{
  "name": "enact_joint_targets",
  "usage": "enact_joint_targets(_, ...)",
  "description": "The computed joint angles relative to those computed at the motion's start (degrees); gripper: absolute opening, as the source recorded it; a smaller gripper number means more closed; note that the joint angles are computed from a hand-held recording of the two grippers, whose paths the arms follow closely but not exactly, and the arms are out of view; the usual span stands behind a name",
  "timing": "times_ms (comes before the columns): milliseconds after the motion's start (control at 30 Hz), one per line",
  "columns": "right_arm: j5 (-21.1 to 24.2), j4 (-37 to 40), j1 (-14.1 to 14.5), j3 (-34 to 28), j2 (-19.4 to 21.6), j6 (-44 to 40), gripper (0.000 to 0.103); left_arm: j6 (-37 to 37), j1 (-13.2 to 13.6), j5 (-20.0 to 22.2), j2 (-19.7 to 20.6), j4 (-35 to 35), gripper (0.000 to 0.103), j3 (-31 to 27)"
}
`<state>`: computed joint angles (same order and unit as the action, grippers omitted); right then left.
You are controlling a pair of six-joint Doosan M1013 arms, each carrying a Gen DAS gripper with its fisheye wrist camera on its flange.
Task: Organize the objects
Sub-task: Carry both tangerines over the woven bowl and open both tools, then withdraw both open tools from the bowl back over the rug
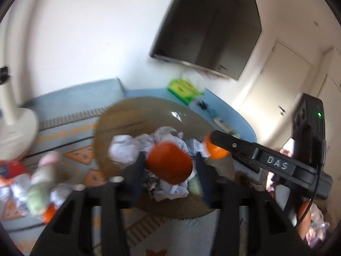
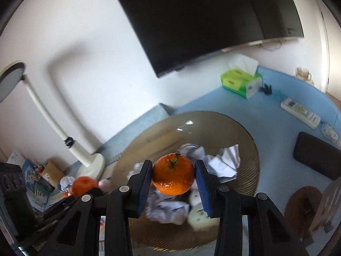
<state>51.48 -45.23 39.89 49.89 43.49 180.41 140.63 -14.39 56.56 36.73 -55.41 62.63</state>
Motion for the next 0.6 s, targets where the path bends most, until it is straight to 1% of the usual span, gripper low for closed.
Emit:
enact_joint_targets(33,-2.2,-0.3,-0.3,1.7,-0.6,1.4,0.055,-1.5,-0.1,-2.0,-0.1,-0.1,0.074,0.7)
enact_joint_targets(67,-2.6,-2.0,-0.2,3.1,-1.2,3.8,0.06,-1.5,0.1,-2.3,0.0,-1.2,0.076,1.1)
enact_joint_targets(100,-3.0,-3.8,0.0,4.2,-1.7,5.6,0.06,-1.4,0.3,-2.2,0.0,-1.9,0.076,1.2)
enact_joint_targets(200,-4.5,-4.0,0.3,5.0,-2.2,5.4,0.06,-1.5,1.4,-1.3,-1.0,-2.1,0.076,2.3)
enact_joint_targets(267,-5.8,-4.7,0.9,4.3,-2.1,4.7,0.06,0.2,2.9,-2.5,-3.0,-4.9,0.076,5.0)
enact_joint_targets(300,-6.4,-5.1,1.3,3.5,-1.8,3.9,0.06,1.3,3.8,-3.6,-4.5,-6.3,0.078,7.0)
enact_joint_targets(333,-6.7,-5.2,1.7,2.3,-1.4,2.6,0.06,1.5,4.3,-4.6,-5.4,-6.4,0.079,7.9)
enact_joint_targets(367,-6.8,-4.5,2.3,0.3,-0.5,0.4,0.06,1.9,5.1,-6.8,-6.9,-6.1,0.08,9.7)
enact_joint_targets(400,-7.1,-4.0,2.7,-1.1,0.2,-1.1,0.06,2.3,5.9,-9.5,-8.7,-5.7,0.085,11.9)
enact_joint_targets(433,-7.8,-3.3,3.3,-3.0,1.2,-3.2,0.06,1.9,6.3,-11.1,-9.5,-4.9,0.089,12.8)
enact_joint_targets(500,-8.8,-1.2,4.0,-6.2,3.0,-7.1,0.06,1.7,8.2,-16.7,-12.4,-4.4,0.103,16.9)
enact_joint_targets(533,-8.7,0.6,4.4,-8.4,4.3,-9.6,0.06,2.4,9.1,-18.9,-12.9,-5.5,0.102,18.3)
enact_joint_targets(600,-6.9,4.2,5.1,-14.0,8.0,-14.9,0.06,3.1,10.5,-23.7,-14.0,-6.3,0.102,21.2)
